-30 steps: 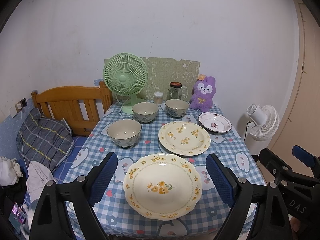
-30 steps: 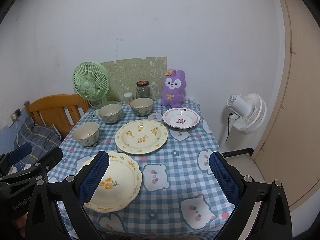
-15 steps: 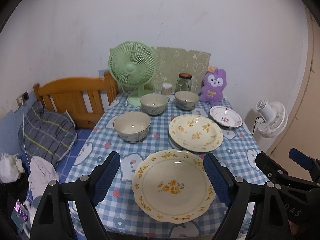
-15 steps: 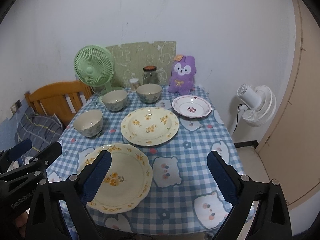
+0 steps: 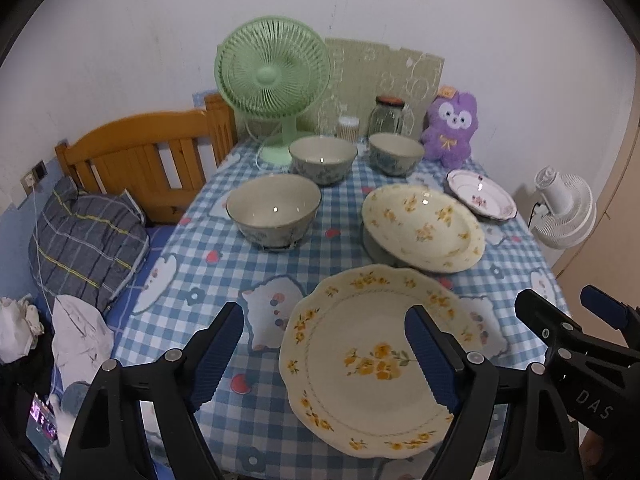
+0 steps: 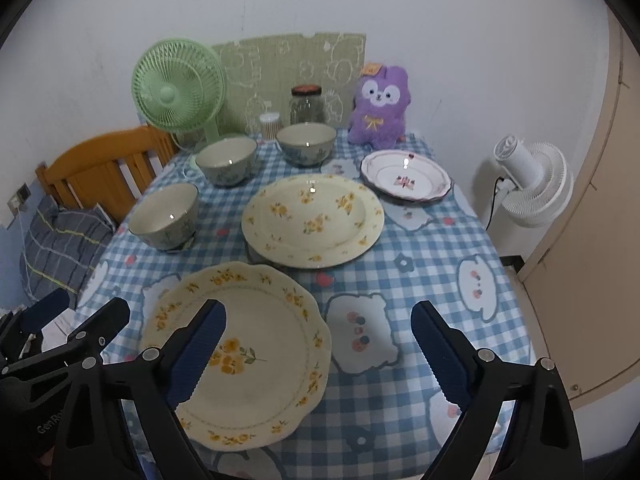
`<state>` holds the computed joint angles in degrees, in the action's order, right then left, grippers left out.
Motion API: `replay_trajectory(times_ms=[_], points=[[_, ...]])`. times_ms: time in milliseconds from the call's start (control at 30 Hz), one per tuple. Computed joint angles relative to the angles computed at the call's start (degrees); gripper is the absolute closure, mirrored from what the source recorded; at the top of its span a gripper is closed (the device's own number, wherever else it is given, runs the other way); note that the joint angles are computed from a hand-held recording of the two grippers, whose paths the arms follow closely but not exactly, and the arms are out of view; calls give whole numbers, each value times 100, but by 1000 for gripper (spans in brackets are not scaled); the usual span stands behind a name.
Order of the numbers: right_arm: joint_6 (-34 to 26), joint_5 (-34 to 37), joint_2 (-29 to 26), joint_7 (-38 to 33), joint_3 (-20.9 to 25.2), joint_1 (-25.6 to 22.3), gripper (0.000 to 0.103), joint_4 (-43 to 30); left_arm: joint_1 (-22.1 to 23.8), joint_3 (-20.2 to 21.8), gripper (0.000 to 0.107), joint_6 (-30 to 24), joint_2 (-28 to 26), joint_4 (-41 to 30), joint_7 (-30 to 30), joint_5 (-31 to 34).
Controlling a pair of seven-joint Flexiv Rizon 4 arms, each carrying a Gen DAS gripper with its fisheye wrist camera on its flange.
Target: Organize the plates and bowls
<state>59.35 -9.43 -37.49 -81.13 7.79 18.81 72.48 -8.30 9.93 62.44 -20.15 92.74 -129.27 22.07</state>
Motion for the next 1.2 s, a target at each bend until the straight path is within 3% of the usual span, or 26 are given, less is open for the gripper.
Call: replay_trajectory(times_ms=[333,433,800,1000,1200], points=[[-429,-14,-535,149,-79,107,12,-458,191,-56,26,60,-523,-103,389,-394],[-479,-63,-695,255,-142,171,20,-574,296,-130,27,125,-662,-42,592,-738],[-794,-125,-1144,332,-151,261,25,-981,205,57,43,-69,-1078,-187,743,-1173],[-1048,-47,-1311,212,-97,246,35,-1214,363,-101,53,-68,-1147,-116,960,-1516],[-1339,82,-1443,14,-20,231,43,-1442,379,-143,56,21,-1165,-59,1104,-1704]])
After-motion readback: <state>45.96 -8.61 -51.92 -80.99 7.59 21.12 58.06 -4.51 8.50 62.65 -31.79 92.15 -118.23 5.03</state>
